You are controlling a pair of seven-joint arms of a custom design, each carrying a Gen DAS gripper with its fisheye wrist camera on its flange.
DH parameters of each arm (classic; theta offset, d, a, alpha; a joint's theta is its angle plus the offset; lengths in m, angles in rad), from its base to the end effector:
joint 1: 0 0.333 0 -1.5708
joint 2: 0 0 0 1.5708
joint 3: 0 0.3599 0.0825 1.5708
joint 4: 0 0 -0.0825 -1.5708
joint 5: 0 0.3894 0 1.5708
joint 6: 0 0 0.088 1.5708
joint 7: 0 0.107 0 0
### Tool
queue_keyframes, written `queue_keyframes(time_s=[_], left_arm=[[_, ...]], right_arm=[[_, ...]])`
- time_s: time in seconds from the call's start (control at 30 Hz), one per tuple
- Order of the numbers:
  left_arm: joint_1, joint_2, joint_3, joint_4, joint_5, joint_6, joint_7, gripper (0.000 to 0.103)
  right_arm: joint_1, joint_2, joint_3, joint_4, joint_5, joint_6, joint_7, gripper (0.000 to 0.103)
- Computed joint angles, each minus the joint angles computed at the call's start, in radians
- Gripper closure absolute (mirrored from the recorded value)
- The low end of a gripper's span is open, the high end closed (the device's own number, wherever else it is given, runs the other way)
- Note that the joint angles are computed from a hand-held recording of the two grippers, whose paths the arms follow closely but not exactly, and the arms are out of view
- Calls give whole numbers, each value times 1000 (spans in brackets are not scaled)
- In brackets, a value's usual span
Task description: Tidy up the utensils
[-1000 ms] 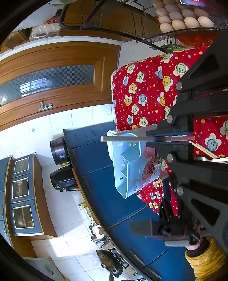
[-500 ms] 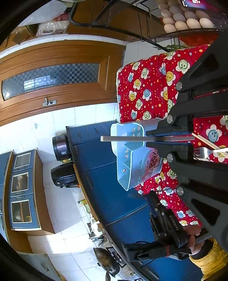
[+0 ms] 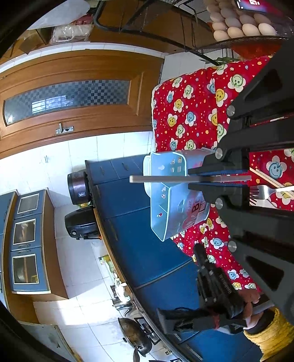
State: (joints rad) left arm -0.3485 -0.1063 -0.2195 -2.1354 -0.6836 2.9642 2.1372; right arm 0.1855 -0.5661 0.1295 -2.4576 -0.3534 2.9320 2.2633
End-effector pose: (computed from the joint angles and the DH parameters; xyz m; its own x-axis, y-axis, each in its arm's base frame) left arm 0.4937 -0.2707 0.5945 -0.5574 -0.8200 0.1298 -0.5294 0.2306 -0.8164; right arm 0.3784 0.1612 0.6507 0.0594 -0.9790 -0.1949 -0.5096 0.1381 -0.8493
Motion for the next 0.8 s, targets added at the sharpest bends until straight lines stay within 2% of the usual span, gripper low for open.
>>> queue_keyframes(time_s=[0.07, 0.37, 0.43, 0.57, 0.63, 0.8], left_arm=[[10, 12, -13, 3, 63, -19, -37, 98], [18, 72, -45, 51, 255, -116, -138, 95], [18, 89, -51, 66, 310, -132, -168, 89], [8, 139, -57, 108, 506, -172, -275, 78], [0, 167, -54, 138, 583, -207, -309, 78], [-22, 239, -42, 233, 683, -314, -335, 78]], right_arm=[[-5, -6, 1, -3, -2, -1, 2, 97], [-17, -40, -13, -31, 4, -12, 3, 97], [-14, -44, -21, -38, 9, -16, -2, 97], [-9, -57, -36, -55, 20, -13, -15, 97], [-9, -61, -42, -61, 25, -10, -21, 97], [-6, -69, -61, -78, 44, 4, -36, 96]])
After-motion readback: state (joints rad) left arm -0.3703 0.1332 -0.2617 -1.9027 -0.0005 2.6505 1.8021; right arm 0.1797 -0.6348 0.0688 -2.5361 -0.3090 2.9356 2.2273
